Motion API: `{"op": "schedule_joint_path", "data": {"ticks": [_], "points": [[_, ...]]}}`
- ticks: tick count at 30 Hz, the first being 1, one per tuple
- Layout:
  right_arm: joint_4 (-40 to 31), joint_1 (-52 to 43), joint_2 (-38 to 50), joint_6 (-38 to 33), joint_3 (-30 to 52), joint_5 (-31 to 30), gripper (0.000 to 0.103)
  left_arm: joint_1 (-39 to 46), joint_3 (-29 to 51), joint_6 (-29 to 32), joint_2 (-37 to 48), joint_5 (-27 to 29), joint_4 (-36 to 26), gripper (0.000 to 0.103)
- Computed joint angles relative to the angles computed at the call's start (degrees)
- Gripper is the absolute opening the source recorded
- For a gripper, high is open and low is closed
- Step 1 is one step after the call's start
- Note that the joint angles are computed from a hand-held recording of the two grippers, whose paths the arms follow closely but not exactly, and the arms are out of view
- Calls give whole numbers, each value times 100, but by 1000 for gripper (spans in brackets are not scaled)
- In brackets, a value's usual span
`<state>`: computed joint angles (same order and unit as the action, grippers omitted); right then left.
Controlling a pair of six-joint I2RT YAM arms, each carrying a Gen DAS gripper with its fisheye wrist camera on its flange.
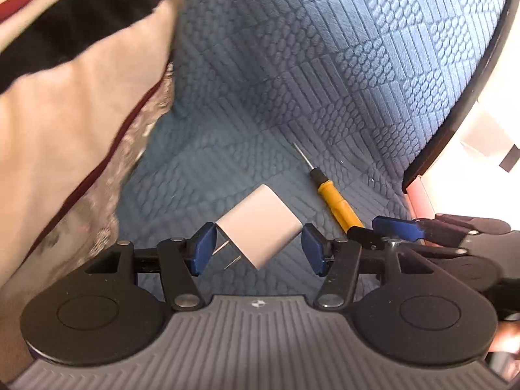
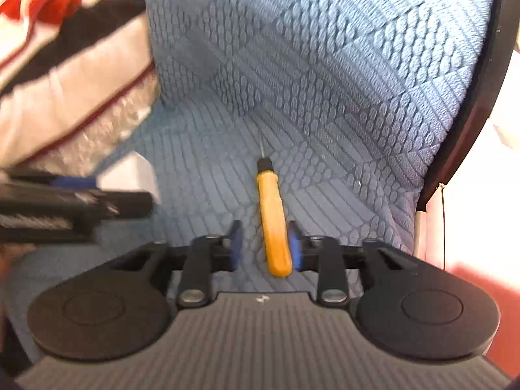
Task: Organize rigid objects
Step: 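Lift small charger with left tool while right tool lifts screwdriver, then carry small charger with left tool while right tool carries screwdriver to box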
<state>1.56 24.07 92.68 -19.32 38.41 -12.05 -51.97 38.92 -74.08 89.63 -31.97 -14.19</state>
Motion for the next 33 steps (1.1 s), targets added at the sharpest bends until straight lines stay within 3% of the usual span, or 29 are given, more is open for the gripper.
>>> {"op": "schedule_joint_path", "data": {"ticks": [5,7,15,23,33], "points": [[168,55,48,-209,-99,203,31,-189,-108,-267,-151,-76,-125,64],[171,60,48,-240,-110,307,21,-233,-183,-265,-225,-90,-98,64],[-11,-30,-281,-74,-325,171,19,-601,-204,-596,-354,-237,-381,64],[-638,-174,-1941,-240,-1183,51,18,-1087,-142,-1117,-434,-316,-772,64],[-2546,-794,-4266,-327,-1772,-217,16,-1631,462,-1473,167,-289,-1158,64]]}}
